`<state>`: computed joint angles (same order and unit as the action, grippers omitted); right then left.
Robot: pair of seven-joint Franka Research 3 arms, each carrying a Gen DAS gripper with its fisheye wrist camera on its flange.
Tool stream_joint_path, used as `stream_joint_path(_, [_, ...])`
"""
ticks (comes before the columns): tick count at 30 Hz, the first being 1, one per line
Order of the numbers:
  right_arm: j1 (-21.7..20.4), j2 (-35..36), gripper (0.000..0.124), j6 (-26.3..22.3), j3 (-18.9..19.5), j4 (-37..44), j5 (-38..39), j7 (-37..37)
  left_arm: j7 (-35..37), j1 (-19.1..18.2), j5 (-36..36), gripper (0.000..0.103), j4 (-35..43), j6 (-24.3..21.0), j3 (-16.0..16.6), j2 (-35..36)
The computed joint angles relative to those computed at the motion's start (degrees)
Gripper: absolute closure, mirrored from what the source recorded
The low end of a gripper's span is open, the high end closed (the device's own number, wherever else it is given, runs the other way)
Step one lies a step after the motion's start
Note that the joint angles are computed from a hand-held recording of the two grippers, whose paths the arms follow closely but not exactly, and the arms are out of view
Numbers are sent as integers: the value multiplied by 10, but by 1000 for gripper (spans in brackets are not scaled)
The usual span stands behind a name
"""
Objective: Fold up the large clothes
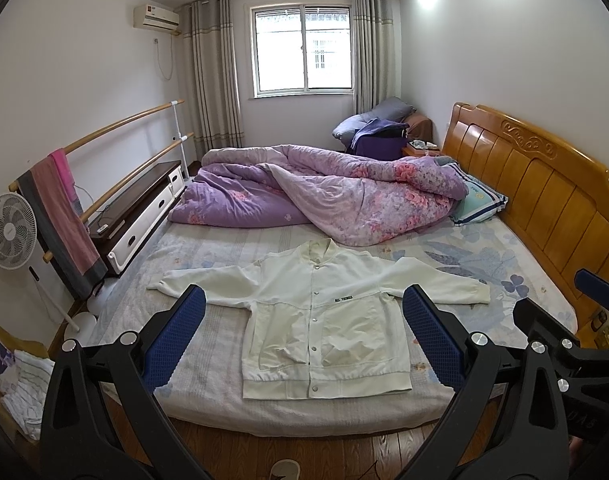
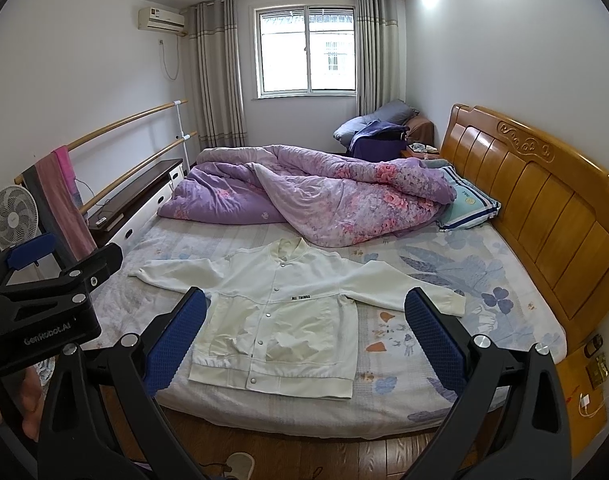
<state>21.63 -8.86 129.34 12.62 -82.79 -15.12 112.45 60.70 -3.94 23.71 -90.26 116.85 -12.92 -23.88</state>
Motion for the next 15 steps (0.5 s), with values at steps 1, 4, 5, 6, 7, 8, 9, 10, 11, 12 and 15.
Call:
stream_joint_path(1, [1,3,28,-2,1,3,2,0,1,0,-1,5,1,-2,1,1])
stream_joint_path(4, [4,16,28,-6,0,15,7,-3,6,0,-7,5,-1,-1,9,8])
stream_joint_path(5, [7,22,28,-7,0,20,6,-1,8,1,-11,5,-1,-1,12,8])
stream_joint_path(6, [9,29,28,-8,0,26,3,2,7,2,-12,5,-2,0,14,10])
stream_joint_path(7, [11,38,28,-12,-3,38,6,-3,8,4,-14,5,-5,3,17,11])
stream_joint_path(8, [15,47,28,-16,-3,48,5,-2,9,6,-15,5,-6,3,20,13])
stream_joint_path(9, [18,55,28,-18,-6,56,4,-2,10,8,-15,5,-7,4,23,14])
stream_joint_path(10, [23,67,28,-22,-6,69,0,-2,10,10,-16,5,-9,7,25,17])
stream_joint_path(11, [29,78,28,-23,-8,80,-5,-2,14,11,-21,5,-8,9,30,21])
stream_joint_path(12, [36,89,28,-23,-9,92,-18,3,19,12,-25,5,-9,12,35,25])
stream_joint_path(15, [55,124,28,-28,-18,125,-35,8,35,18,-37,5,-10,31,50,40])
